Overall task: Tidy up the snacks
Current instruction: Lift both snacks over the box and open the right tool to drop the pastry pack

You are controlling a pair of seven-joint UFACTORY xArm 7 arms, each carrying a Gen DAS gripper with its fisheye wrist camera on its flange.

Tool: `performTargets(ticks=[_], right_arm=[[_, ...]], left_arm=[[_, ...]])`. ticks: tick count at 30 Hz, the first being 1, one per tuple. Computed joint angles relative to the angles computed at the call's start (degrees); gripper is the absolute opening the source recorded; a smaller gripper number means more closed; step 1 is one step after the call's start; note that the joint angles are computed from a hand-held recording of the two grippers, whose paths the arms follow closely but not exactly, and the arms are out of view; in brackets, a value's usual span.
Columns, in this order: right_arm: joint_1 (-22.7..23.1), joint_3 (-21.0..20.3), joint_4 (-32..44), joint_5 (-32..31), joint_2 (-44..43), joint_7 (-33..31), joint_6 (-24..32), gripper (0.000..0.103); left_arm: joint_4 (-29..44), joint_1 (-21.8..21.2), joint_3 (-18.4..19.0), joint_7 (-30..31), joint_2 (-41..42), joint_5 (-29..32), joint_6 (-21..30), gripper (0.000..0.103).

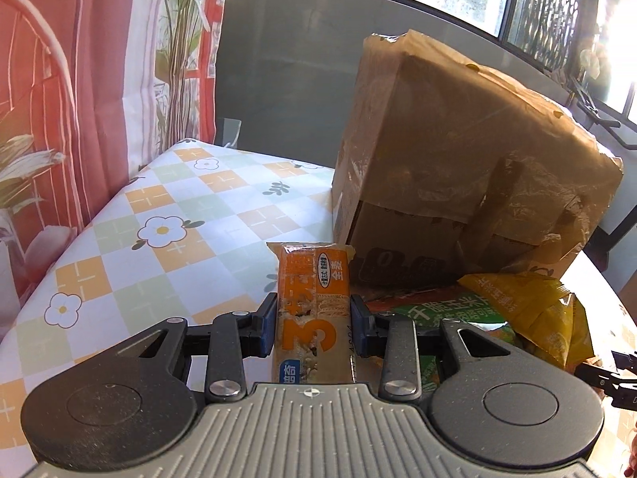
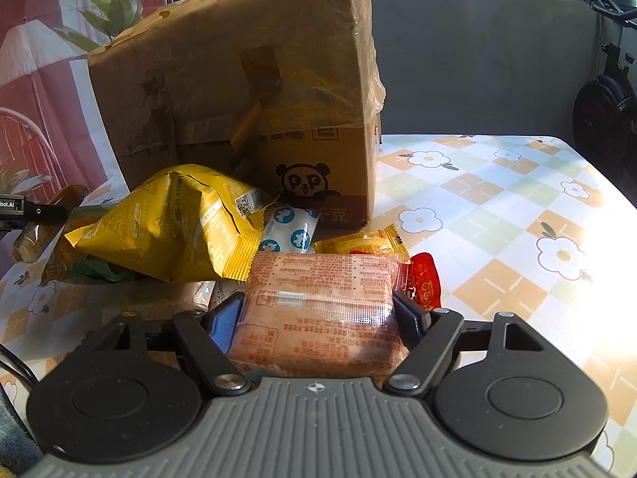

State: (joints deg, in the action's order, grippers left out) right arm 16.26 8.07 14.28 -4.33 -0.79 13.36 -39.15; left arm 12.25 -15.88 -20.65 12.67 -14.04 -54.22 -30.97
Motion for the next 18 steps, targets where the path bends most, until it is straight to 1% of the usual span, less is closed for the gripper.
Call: performTargets(ticks=[1, 2, 3, 5, 9, 11, 13, 16, 18], right_arm=[[0.0, 0.1, -0.6, 0.8, -0.9, -0.7, -0.2, 0.078], [-0.2, -0.2, -1.1, 0.2, -1.5, -0.4, -0.8, 0.078], [-0.6, -0.7, -1.3, -0.9, -1.7, 0.3, -1.3, 0.078], [-1.3, -1.3, -1.6, -1.5, -2.1, 0.7, -2.6, 0.078], [-2.4, -1.9, -1.9, -1.7, -2.8, 1.6, -4.6, 0.078], [-2.8, -1.9, -1.9, -1.6, -3.4, 0.9, -5.5, 0.078], [-2.7, -1.2, -1.8, 0.6, -4.1, -1.7, -4.8, 0.078], [-2.0, 0.8, -1.3, 7.7, -4.5, -7.8, -3.4, 0.078], [-1.9, 0.3, -1.4, 8.2, -4.7, -7.8, -3.3, 0.078]], left_arm=[[0.4, 0.2, -0.9, 1.4, 0.1, -1.2, -0.4, 0.038], [0.9, 0.2, -1.5, 2.7, 0.2, -2.4, -0.7, 0.038], [1.0, -0.3, -1.2, 2.7, 0.0, -2.1, -1.1, 0.038], [0.6, -1.3, -0.1, 1.2, -0.9, 0.3, -1.3, 0.038], [0.4, -1.4, -0.5, 0.3, -2.3, 1.5, -2.0, 0.038], [0.2, -1.2, -0.8, -0.4, -2.8, 1.9, -2.3, 0.038], [0.2, -1.0, -1.2, -0.9, -2.9, 2.2, -2.8, 0.038], [-0.1, -1.0, -1.4, -1.4, -3.4, 2.4, -2.8, 0.038], [-0.5, -1.0, -1.3, -2.1, -3.9, 3.0, -2.6, 0.038]])
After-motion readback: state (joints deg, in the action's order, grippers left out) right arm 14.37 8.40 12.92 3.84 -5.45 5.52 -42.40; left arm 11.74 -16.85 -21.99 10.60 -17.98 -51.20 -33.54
